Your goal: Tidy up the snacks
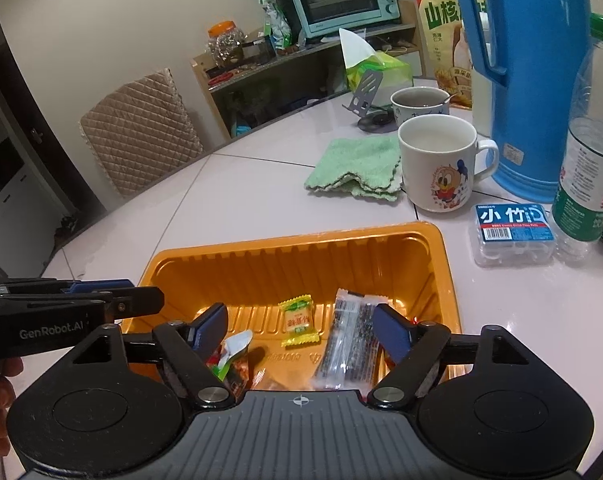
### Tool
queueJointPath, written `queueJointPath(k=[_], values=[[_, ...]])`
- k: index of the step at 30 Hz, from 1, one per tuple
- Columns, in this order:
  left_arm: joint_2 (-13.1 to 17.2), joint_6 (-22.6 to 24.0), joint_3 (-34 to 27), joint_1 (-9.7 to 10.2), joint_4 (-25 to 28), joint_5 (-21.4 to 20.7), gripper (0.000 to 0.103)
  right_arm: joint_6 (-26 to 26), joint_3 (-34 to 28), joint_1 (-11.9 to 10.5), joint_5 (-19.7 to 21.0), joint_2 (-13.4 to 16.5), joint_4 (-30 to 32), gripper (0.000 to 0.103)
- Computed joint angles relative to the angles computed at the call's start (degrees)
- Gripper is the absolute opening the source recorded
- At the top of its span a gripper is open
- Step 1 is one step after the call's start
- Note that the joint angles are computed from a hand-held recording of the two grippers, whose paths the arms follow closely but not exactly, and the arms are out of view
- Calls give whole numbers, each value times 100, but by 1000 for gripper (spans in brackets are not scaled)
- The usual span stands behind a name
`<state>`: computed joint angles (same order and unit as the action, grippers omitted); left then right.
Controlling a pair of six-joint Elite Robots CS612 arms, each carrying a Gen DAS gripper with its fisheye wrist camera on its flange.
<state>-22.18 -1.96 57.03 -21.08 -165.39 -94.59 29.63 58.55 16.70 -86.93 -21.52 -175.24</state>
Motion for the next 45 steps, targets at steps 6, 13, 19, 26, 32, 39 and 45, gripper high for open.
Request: queueJointPath(k=[6,13,19,26,32,39,45], values=[[-374,-166,688,-8,-323,120,45,78,430,17,32,-249,-101,82],[-934,-551,1693,-41,-686,308,54,-98,1060,64,62,-604,-340,83],[-1417,-847,2570,-124,-947,715,60,-194,1567,130,424,-918,-441,83],[-1891,-1175,3462,-132,-1124,1003,61,-373,1882,288,748,-1143,-393,83],[-2127,-1440,3956,-38,-1270,1145,61,-505,1970,484,817,-1229,-274,83],[-2375,-1361,4443,138,-1485,1080,61,-546,1826,784,678,-1236,69,83],[-2528,-1208,4763,317,-1652,892,61,-490,1706,1033,519,-1234,297,83]])
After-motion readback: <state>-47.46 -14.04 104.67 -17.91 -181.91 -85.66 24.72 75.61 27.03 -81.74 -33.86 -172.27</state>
